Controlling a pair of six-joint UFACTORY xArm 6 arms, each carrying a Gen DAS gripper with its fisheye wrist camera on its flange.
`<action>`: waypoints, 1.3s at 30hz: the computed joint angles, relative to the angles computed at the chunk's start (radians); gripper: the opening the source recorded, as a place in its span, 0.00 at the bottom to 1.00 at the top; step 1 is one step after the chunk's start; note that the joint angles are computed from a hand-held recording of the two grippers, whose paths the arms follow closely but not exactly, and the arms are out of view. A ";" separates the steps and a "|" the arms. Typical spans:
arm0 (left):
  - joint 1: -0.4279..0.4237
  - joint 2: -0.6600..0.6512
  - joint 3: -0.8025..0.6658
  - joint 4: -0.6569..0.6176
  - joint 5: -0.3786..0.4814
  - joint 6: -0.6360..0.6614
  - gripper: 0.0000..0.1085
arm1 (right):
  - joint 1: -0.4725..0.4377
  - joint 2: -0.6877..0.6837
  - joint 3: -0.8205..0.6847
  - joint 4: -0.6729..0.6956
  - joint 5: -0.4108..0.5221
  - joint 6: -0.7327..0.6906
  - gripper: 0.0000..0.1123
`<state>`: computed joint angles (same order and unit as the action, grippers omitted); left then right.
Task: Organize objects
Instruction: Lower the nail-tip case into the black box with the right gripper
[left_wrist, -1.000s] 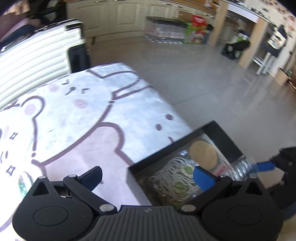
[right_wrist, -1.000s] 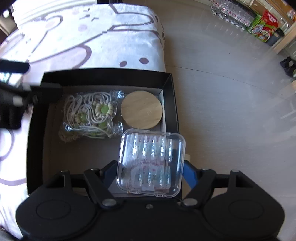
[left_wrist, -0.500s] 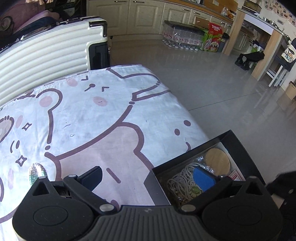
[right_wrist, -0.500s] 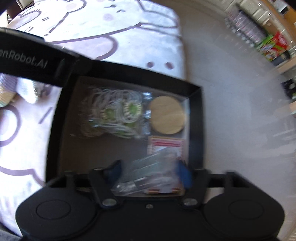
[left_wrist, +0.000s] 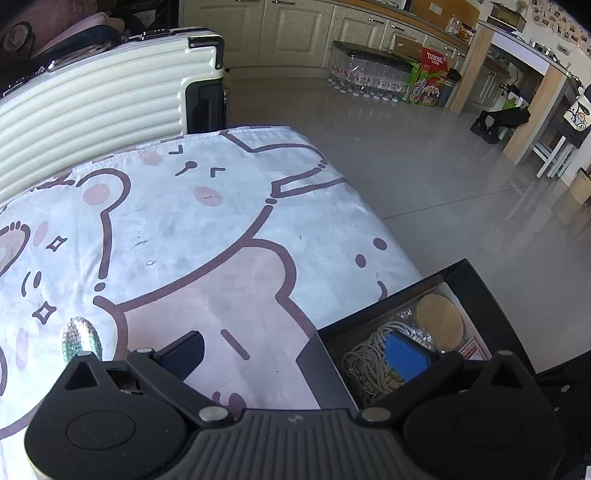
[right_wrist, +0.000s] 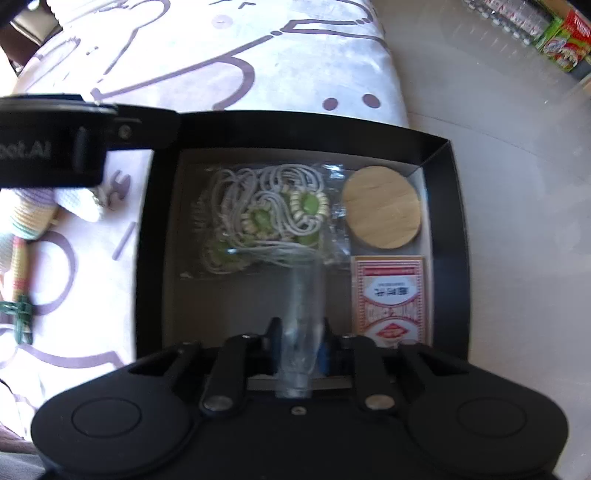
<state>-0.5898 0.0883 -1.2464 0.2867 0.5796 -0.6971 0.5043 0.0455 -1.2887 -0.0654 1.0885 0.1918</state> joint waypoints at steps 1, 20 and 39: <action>-0.001 0.000 -0.001 0.000 0.000 0.001 0.95 | -0.002 -0.005 0.001 0.022 -0.004 -0.005 0.18; -0.014 -0.003 -0.008 -0.001 0.001 -0.008 0.95 | -0.051 -0.100 0.061 0.269 -0.129 -0.105 0.24; -0.007 -0.003 -0.008 0.000 0.018 -0.017 0.95 | -0.023 -0.011 0.043 0.135 -0.196 -0.060 0.17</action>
